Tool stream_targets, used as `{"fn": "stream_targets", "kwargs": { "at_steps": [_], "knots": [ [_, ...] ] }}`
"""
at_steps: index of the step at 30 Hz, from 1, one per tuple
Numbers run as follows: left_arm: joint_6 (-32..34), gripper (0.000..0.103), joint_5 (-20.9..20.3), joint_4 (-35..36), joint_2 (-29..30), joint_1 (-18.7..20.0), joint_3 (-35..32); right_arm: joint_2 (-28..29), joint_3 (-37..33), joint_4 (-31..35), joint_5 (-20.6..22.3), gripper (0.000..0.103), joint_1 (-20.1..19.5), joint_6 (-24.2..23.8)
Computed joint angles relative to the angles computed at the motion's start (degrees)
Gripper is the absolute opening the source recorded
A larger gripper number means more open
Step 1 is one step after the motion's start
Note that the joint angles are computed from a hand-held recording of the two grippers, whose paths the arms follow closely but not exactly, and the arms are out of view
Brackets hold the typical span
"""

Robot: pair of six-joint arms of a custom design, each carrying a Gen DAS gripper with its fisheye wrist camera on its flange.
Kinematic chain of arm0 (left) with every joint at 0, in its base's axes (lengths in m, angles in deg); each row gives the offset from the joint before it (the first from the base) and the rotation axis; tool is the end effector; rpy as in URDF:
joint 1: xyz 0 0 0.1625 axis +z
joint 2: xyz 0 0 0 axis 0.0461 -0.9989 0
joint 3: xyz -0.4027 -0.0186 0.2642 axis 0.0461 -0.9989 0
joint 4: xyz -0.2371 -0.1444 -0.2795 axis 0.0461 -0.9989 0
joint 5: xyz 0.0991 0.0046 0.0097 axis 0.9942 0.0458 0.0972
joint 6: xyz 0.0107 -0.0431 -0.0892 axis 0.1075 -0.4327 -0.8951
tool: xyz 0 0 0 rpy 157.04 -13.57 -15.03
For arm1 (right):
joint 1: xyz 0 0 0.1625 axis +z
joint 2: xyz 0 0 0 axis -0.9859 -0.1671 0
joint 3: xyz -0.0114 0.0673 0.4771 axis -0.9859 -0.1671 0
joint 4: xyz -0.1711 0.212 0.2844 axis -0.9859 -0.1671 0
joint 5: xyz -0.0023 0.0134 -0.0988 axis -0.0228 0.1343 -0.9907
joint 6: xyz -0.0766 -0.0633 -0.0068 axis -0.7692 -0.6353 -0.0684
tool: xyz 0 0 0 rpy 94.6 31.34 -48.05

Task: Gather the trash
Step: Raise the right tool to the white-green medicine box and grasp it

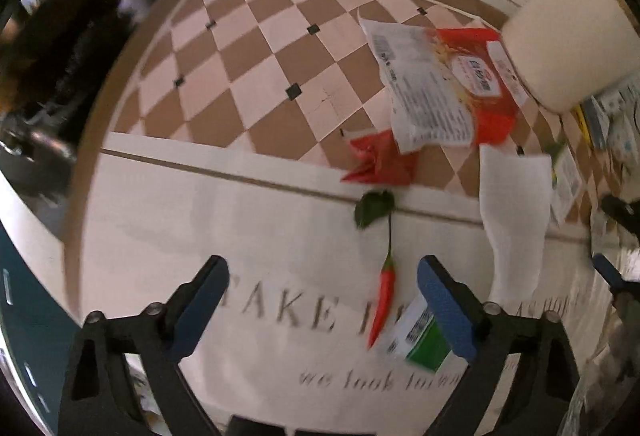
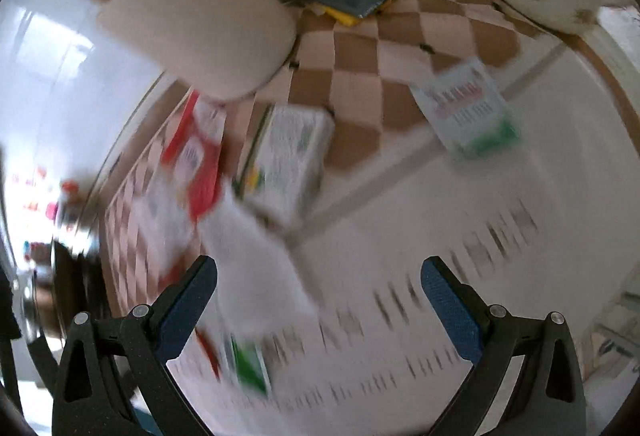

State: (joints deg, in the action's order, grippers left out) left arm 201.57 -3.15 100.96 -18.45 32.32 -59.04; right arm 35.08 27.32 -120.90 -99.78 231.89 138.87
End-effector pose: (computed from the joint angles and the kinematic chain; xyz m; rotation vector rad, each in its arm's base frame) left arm -0.3015 -0.4326 0.6901 0.2861 2.4267 -0.1117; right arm 0.6948 -0.2982 0.3250 -0.9635 -2.3844 0.9114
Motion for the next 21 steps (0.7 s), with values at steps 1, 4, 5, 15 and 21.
{"fn": "stream_targets", "kwargs": {
  "at_steps": [1,4,5,15,21],
  "knots": [
    [0.39,0.08,0.91,-0.54,0.4,0.68,-0.47,-0.07,0.51,-0.55,-0.18,0.103,-1.42,-0.75],
    [1.74,0.08,2.36,-3.0,0.32,1.86,1.53,0.54,0.57,-1.2,-0.37,0.103,-4.97,-2.85],
    [2.22,0.08,2.73,-3.92,0.17,2.08,2.41,0.85,0.41,-1.38,-0.24,0.103,-5.67,-3.44],
    [6.55,0.017,3.72,-9.41,-0.79,2.12,9.93,4.27,-5.41,7.22,0.51,0.079,-9.44,-13.16],
    [4.97,0.016,-1.57,-9.21,-2.74,0.06,13.92,0.91,-2.26,9.56,0.99,0.078,-9.11,-11.81]
  ]
}}
